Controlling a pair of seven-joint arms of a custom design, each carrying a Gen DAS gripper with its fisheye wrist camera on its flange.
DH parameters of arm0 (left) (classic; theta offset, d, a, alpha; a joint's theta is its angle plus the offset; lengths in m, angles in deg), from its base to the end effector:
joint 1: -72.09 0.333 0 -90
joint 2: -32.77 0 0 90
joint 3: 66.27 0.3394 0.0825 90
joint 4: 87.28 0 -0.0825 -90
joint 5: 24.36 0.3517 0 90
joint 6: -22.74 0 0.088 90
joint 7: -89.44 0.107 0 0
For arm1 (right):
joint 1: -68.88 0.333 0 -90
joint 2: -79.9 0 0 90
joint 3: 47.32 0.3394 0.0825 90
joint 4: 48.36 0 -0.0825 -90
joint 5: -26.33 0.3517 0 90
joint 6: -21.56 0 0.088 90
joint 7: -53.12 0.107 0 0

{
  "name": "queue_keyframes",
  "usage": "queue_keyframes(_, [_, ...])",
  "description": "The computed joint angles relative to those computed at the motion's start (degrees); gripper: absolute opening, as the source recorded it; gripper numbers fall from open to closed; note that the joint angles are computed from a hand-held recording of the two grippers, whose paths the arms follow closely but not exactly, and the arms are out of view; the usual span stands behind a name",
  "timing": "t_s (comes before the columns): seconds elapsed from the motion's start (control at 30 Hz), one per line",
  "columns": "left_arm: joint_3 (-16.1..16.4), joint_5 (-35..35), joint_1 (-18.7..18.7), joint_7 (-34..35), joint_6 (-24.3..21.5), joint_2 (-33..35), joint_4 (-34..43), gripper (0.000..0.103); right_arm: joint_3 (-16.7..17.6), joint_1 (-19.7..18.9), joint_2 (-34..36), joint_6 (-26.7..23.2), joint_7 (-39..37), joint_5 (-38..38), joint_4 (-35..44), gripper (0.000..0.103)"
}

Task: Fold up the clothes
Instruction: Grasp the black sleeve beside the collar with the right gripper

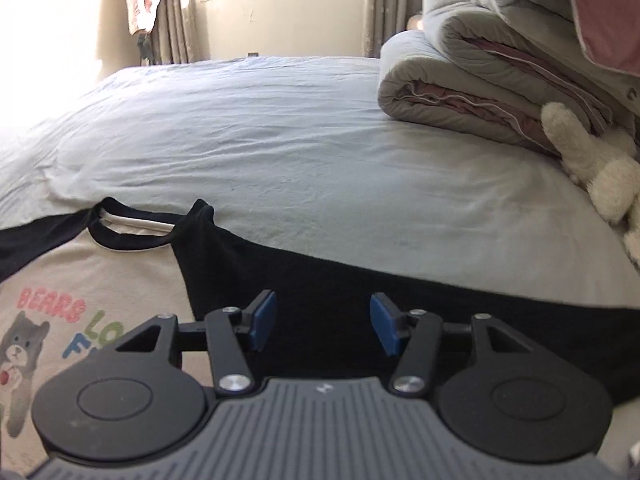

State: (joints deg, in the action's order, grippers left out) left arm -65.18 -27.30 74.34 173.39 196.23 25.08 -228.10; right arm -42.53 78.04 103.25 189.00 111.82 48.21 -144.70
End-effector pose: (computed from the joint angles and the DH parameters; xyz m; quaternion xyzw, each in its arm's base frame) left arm 0.4846 0.0324 0.4755 -0.7306 0.5892 -0.2583 0.2288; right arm 0.6800 0.1343 0.4987 -0.7659 0.4907 -0.2441 0.3362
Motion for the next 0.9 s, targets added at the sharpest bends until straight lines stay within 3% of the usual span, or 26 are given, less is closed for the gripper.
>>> queue_keyframes(0.03, [0.74,-1.42,-0.63,1.07,-0.22,-0.05,0.06,0.053,-0.92,1.00,2.64,-2.10,-0.61,-2.67,4.05,0.057])
queue_keyframes(0.17, [1.79,-4.89,-1.67,4.60,-0.38,0.15,0.43,0.054,1.60,0.50,10.67,-9.36,-6.87,-4.88,17.18,0.057])
queue_keyframes(0.3, [-0.64,0.75,1.19,1.73,0.09,0.99,0.59,0.055,2.10,0.96,15.71,-16.38,-10.73,-5.05,25.21,0.056])
queue_keyframes(0.37, [-0.66,1.31,1.28,1.64,0.27,1.13,0.64,0.055,1.93,1.19,16.37,-15.72,-11.81,-4.57,25.34,0.056])
queue_keyframes(0.43, [-0.72,1.86,1.40,1.55,0.45,1.27,0.70,0.055,2.99,0.27,17.16,-18.09,-11.87,-2.38,27.12,0.033])
queue_keyframes(0.47, [-0.81,2.20,1.51,1.32,0.53,1.31,0.69,0.056,3.08,0.27,16.75,-18.13,-12.41,-1.89,26.60,0.004])
queue_keyframes(0.5, [-0.89,2.52,1.61,1.10,0.61,1.35,0.69,0.056,3.22,0.24,16.32,-18.07,-12.97,-1.36,26.01,0.002])
queue_keyframes(0.7, [-1.30,4.58,2.14,-0.28,1.12,1.54,0.56,0.057,5.91,-1.92,13.30,-12.96,-18.28,5.10,20.75,0.003])
queue_keyframes(0.77, [-1.47,5.44,2.36,-0.87,1.29,1.62,0.54,0.057,7.29,-2.90,13.30,-12.55,-20.40,7.46,20.67,0.013])
queue_keyframes(0.9, [-1.67,6.92,2.64,-1.87,1.56,1.77,0.51,0.058,5.95,-1.48,13.84,-13.97,-22.17,6.75,21.70,0.022])
